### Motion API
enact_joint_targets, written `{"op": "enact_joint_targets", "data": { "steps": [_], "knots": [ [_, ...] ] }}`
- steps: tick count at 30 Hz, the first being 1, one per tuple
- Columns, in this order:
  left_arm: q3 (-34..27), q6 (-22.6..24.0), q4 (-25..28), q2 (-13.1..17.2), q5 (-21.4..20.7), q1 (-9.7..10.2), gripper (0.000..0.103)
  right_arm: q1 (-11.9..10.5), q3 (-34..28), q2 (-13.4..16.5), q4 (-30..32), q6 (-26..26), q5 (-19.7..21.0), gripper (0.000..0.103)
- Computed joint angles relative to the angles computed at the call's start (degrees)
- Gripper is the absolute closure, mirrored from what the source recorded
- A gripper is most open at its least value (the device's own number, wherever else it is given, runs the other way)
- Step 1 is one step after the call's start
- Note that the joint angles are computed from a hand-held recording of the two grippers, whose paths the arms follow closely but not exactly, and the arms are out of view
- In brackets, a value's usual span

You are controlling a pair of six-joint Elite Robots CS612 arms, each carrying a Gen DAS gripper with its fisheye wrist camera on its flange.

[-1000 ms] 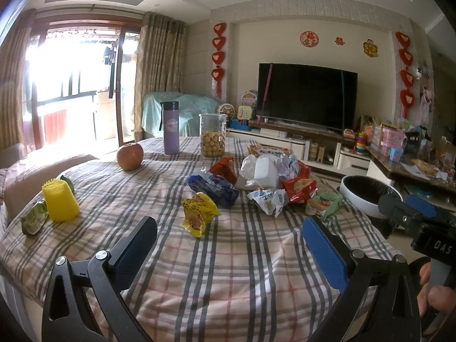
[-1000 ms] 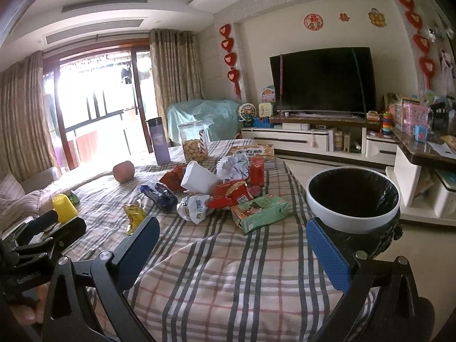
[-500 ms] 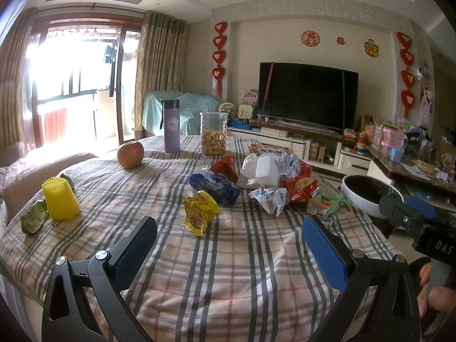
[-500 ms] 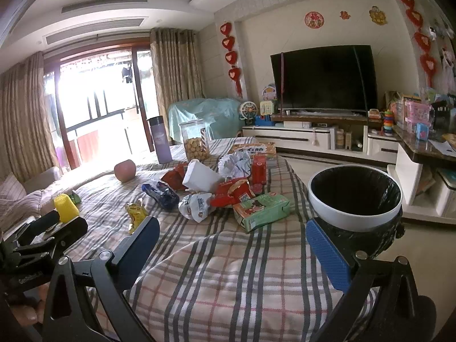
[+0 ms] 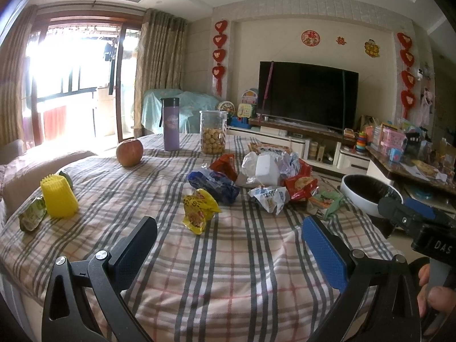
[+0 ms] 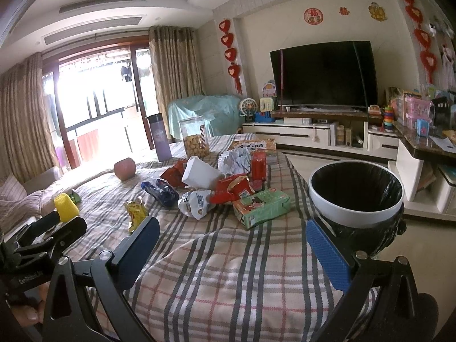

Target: Collect trash

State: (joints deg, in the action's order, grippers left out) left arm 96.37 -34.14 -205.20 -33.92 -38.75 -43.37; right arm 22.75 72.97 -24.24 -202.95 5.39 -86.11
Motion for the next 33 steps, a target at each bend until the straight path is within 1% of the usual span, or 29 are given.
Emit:
{"op": "enact_joint_targets", "data": {
  "steps": [5,11,19,26,33],
  "knots": [
    [-0.1,-0.2,0.0,0.1,-0.2,0.02,0.001,-0.2,-0.1,0.0,0.4,0.3,0.2,0.000],
    [-0.6,-1.2,1.2,0.4,-1.0,0.32,0.001,-0.7,-0.2,-0.1,1.9,0.3,1.8,0.000],
    [-0.8,-3.4,3.4,0.1,-3.0,1.28,0.001,-0.9,-1.1,0.2,4.1,0.0,3.0,0.000],
    [-1.5,-5.4,6.3,-0.1,-5.0,2.43,0.001,-1.4,-3.1,0.7,8.0,-1.7,5.6,0.000],
    [-2.8,-7.9,10.5,0.0,-7.3,3.93,0.001,-1.9,-6.3,2.0,13.4,-2.9,6.7,0.000]
  ]
}}
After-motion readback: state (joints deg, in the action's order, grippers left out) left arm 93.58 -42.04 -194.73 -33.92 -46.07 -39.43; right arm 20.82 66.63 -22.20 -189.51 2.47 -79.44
